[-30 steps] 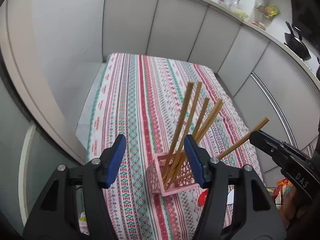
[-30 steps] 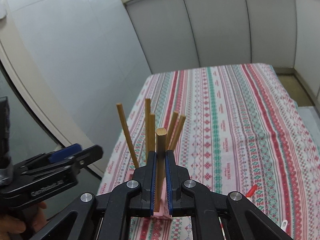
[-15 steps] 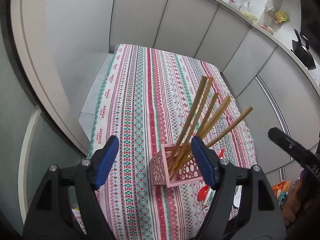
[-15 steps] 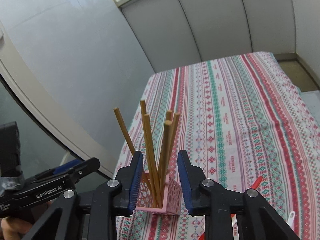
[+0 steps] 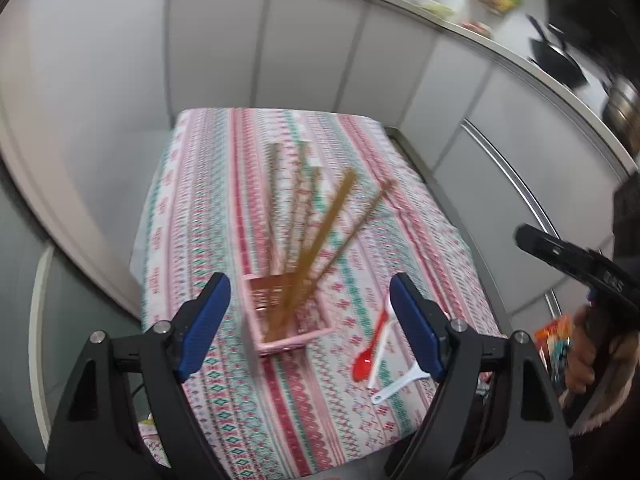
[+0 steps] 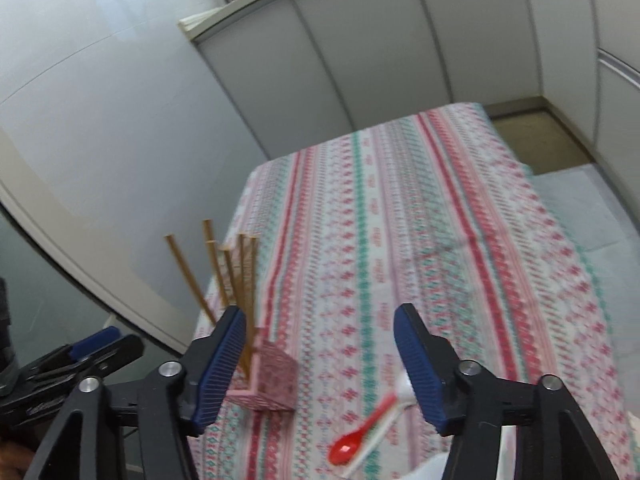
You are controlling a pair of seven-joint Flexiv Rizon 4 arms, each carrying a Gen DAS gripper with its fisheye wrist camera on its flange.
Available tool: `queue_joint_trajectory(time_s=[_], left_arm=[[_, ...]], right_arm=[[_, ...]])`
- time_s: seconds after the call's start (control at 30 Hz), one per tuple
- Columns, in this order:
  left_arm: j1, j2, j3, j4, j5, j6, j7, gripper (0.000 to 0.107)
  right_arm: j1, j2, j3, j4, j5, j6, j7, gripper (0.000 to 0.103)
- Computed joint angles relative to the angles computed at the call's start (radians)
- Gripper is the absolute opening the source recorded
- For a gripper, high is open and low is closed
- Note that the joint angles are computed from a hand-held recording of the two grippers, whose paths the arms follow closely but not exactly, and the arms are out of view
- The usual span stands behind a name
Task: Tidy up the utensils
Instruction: 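Move both open tools back over the spoons on the cloth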
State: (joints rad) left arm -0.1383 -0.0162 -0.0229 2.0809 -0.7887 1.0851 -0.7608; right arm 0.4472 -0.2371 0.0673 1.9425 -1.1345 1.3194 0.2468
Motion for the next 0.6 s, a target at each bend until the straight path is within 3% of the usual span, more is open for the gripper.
queue_joint_trajectory(time_s=[0.23, 0.47, 0.6], left_arm=[[-0.052, 0.012, -0.028, 0.009, 0.019, -0.04, 0.051, 0.085], [-0.093, -0.026, -0.057, -0.007, 0.169, -0.065, 0.003, 0.085], [-0.095, -0.075, -0.064, -0.053, 0.288, -0.119, -0.094, 0.085]], right_arm=[[-0.042, 0.066, 0.04, 0.097, 0.127, -0.046, -0.062, 0.081], [-0.082, 0.113, 0.061, 0.183, 0.251, -0.096, -0.1, 0.081], [-0.106, 0.133, 0.078, 0.221, 0.354, -0.114, -0.148, 0.082]])
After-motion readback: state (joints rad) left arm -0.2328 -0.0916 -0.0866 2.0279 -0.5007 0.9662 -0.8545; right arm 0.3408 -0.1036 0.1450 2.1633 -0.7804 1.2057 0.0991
